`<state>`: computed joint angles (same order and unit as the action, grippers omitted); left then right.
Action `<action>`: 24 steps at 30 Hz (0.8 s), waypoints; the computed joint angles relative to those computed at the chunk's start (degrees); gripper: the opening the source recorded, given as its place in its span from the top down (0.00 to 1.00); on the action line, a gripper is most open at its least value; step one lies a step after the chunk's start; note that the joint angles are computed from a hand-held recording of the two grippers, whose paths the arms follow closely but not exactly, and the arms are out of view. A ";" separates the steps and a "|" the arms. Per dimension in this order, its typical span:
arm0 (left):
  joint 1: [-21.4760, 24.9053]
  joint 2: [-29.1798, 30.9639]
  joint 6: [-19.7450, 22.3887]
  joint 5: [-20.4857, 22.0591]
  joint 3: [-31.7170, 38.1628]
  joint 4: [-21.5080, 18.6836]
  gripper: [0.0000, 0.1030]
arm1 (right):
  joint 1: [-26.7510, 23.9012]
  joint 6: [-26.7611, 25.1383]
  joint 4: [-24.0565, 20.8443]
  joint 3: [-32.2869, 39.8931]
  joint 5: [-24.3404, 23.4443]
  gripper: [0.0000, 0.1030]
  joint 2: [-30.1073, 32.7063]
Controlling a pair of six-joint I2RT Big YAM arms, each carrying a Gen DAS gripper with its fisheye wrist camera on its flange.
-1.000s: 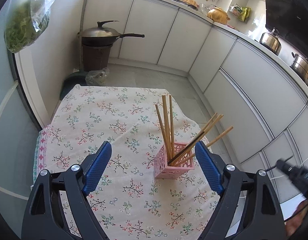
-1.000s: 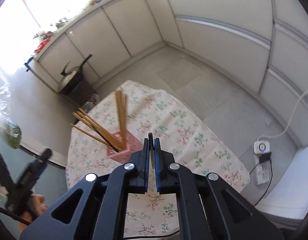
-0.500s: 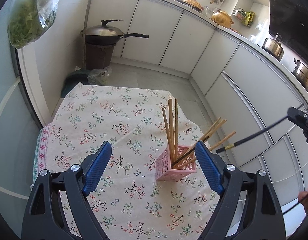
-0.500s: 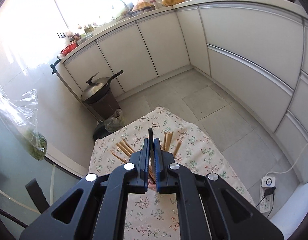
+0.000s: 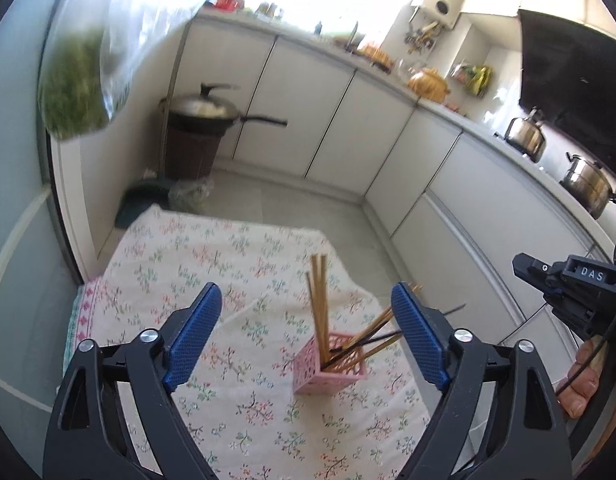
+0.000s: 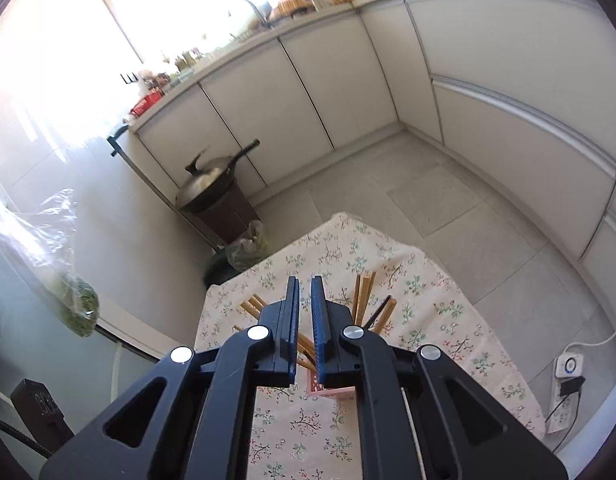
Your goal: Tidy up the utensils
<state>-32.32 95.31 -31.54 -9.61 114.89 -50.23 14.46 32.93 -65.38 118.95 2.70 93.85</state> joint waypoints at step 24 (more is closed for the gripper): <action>-14.42 -5.30 14.64 -32.99 -8.53 20.24 0.07 | 4.56 -7.84 21.57 -33.15 24.73 0.07 -24.77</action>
